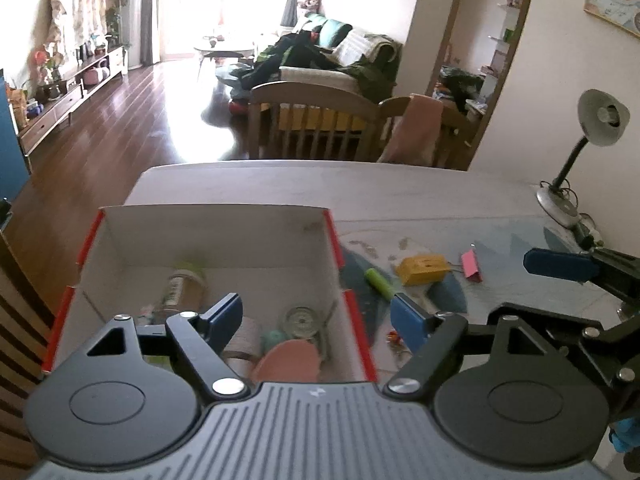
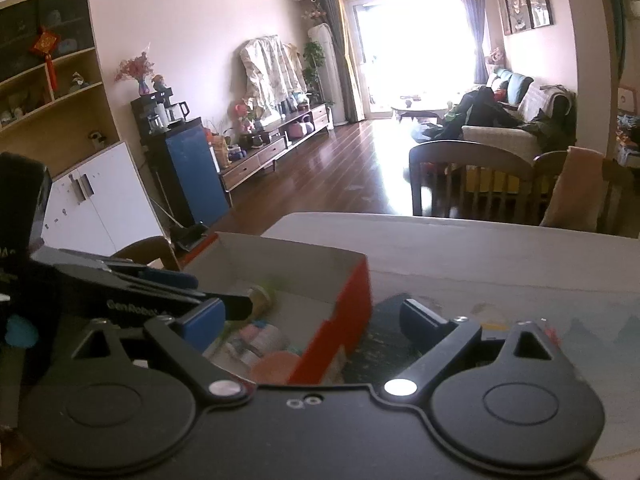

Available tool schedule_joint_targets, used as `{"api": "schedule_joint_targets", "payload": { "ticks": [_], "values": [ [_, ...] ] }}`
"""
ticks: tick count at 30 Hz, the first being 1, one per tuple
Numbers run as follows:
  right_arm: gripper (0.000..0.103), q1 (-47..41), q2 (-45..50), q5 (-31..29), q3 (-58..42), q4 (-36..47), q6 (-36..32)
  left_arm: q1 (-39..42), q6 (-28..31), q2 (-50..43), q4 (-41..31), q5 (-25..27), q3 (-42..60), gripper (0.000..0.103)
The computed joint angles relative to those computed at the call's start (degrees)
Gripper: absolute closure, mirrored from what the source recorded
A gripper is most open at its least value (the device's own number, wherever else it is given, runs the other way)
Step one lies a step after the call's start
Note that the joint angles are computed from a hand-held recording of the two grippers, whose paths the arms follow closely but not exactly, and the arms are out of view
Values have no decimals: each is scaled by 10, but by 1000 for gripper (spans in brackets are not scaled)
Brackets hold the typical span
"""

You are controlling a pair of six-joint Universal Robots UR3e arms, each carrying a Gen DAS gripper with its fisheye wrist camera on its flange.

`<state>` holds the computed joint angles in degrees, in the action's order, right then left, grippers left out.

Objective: Organize rigid objects
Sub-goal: 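Withdraw both open tools from the shoebox toward the table items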

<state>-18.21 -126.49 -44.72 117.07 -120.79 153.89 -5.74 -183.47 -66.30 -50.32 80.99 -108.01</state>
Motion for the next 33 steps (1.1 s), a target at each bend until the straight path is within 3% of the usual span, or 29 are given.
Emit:
{"api": "schedule_joint_targets", "payload": {
  "ticks": [10, 16, 18, 24, 33],
  "values": [
    [6, -246, -100, 92, -27, 352, -280, -139, -96, -120, 83, 80, 44, 16],
    [6, -315, -80, 86, -25, 398, -360, -200, -138, -206, 127, 118, 86, 10],
    [6, -319, -64, 76, -12, 368, -364, -214, -145, -235, 138, 123, 100, 0],
    [6, -302, 24, 37, 28, 196, -322, -255, -184, -321, 165, 156, 135, 0],
    [7, -236, 230, -17, 33, -83, -269, -316, -229, -447, 198, 235, 201, 0]
  ]
}}
